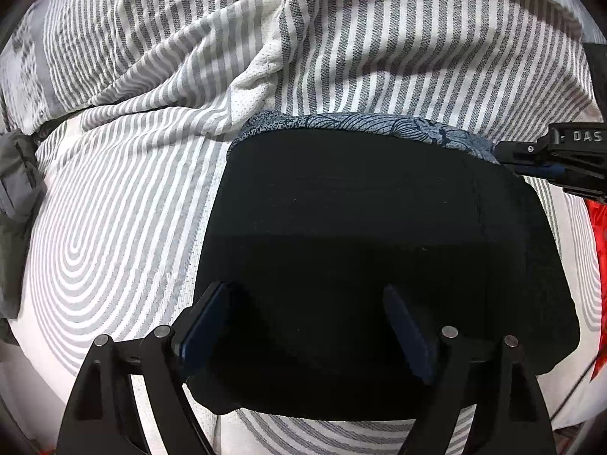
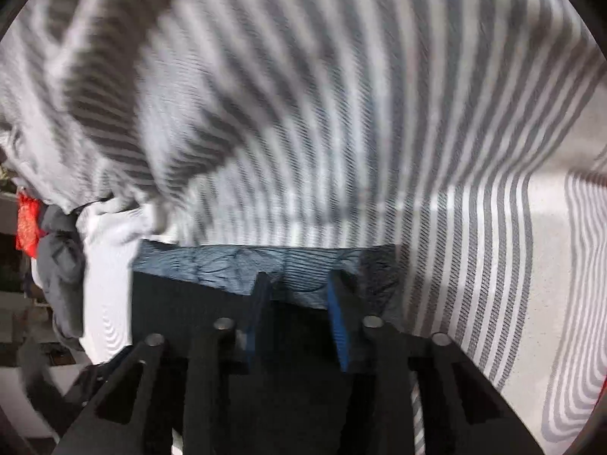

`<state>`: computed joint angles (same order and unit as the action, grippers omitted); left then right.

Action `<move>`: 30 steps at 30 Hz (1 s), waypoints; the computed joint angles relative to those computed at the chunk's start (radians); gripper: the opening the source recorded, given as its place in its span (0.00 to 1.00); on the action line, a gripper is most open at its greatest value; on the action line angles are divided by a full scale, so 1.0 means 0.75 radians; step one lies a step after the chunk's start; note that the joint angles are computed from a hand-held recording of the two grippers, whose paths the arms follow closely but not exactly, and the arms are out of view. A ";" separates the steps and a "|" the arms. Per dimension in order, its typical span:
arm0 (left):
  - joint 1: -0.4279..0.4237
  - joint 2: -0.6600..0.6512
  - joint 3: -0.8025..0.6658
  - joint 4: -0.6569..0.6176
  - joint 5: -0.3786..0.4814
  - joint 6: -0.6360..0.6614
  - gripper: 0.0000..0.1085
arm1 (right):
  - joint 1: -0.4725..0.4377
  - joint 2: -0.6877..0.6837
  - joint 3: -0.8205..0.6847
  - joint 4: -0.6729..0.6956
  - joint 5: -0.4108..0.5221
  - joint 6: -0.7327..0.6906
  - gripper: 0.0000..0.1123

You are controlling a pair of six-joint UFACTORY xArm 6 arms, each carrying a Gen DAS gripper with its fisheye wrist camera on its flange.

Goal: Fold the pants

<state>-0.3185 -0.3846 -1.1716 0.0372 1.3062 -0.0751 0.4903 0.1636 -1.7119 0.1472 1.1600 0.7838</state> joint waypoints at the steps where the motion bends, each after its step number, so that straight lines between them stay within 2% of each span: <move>1: 0.001 0.001 -0.001 -0.001 0.000 0.002 0.78 | -0.006 -0.011 0.022 0.015 -0.021 -0.005 0.21; 7: 0.018 -0.010 0.017 -0.014 -0.014 0.009 0.79 | 0.008 -0.014 0.010 -0.011 -0.006 -0.036 0.24; 11: 0.035 -0.004 0.006 -0.033 0.007 0.034 0.79 | 0.014 -0.028 0.003 0.008 -0.013 0.021 0.38; 13: 0.048 -0.004 0.005 -0.047 0.007 0.048 0.79 | 0.029 -0.022 -0.036 0.016 0.026 0.046 0.47; 17: 0.059 -0.008 0.006 -0.054 0.010 0.056 0.79 | 0.098 -0.088 -0.028 -0.049 0.120 0.099 0.55; 22: 0.073 -0.012 0.005 -0.063 0.018 0.082 0.79 | 0.199 -0.187 0.059 -0.110 0.197 0.197 0.57; 27: 0.080 -0.023 0.017 -0.063 0.011 0.104 0.83 | 0.258 -0.246 0.161 -0.113 0.206 0.319 0.58; 30: 0.092 -0.032 0.029 -0.076 0.002 0.119 0.83 | 0.282 -0.227 0.143 -0.151 0.209 0.338 0.64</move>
